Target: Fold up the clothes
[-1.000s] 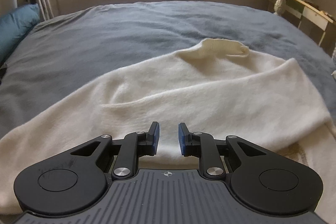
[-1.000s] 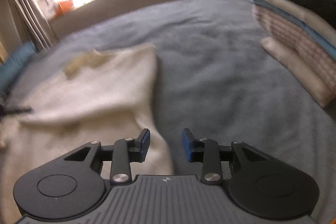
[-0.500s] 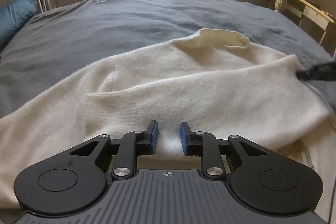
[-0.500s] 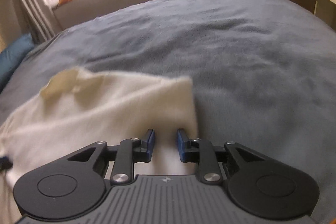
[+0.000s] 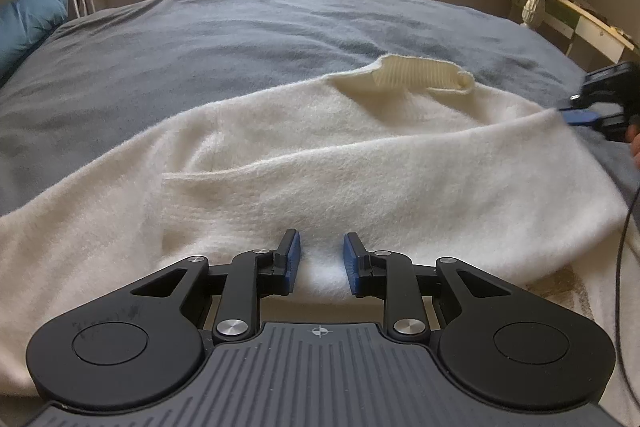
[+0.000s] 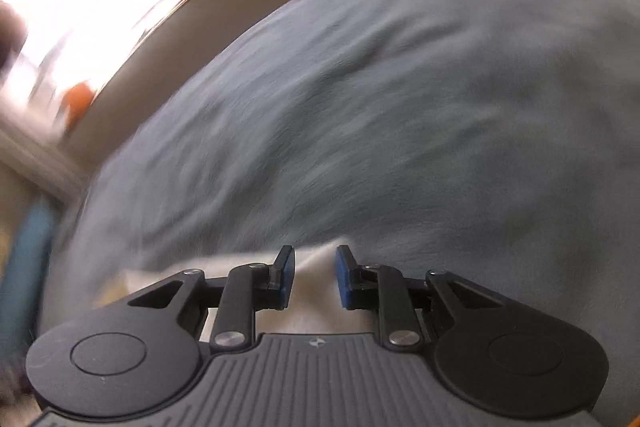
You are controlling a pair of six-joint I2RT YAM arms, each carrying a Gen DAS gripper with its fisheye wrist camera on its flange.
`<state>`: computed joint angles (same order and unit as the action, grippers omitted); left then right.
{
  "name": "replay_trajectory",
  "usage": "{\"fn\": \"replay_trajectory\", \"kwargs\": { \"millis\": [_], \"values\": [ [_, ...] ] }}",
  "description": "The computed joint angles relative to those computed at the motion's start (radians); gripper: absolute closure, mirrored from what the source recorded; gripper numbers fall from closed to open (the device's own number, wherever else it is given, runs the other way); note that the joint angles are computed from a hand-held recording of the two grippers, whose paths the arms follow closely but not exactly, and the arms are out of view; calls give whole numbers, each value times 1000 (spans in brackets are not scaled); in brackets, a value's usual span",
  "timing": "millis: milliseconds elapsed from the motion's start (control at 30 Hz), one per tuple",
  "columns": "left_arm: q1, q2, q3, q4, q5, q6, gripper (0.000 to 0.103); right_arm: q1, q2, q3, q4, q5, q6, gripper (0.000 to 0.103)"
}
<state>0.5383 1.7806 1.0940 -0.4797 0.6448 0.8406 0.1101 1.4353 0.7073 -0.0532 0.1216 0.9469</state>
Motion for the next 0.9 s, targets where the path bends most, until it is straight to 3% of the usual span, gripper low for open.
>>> {"fn": "replay_trajectory", "kwargs": {
  "millis": [133,233,333,467,500,533,633,800,900],
  "values": [
    [-1,6,15,-14,-3,-3,76,-108,-236,-80,-102,-118,54,78],
    [1,-5,4,-6,-7,1,74,-149,-406,-83,-257,-264,-1,78],
    [1,-16,-9,12,-19,-5,68,-109,-479,-90,-366,-390,-37,78],
    [-5,-21,-18,32,-39,-29,63,39,-479,-196,-321,-367,38,78],
    [-7,-25,-23,40,-44,-38,62,55,-454,-234,-282,-352,62,84],
    [-10,-30,-31,49,-51,-48,62,71,-424,-269,-239,-339,87,101],
    [-20,-53,-53,71,-73,-64,62,-12,-520,-382,-156,-416,213,101],
    [-21,-51,-48,67,-80,-77,59,31,-827,-409,-362,-459,203,99],
    [-26,-44,-44,71,-85,-101,57,27,-901,-470,-451,-468,209,100]
  ]
}}
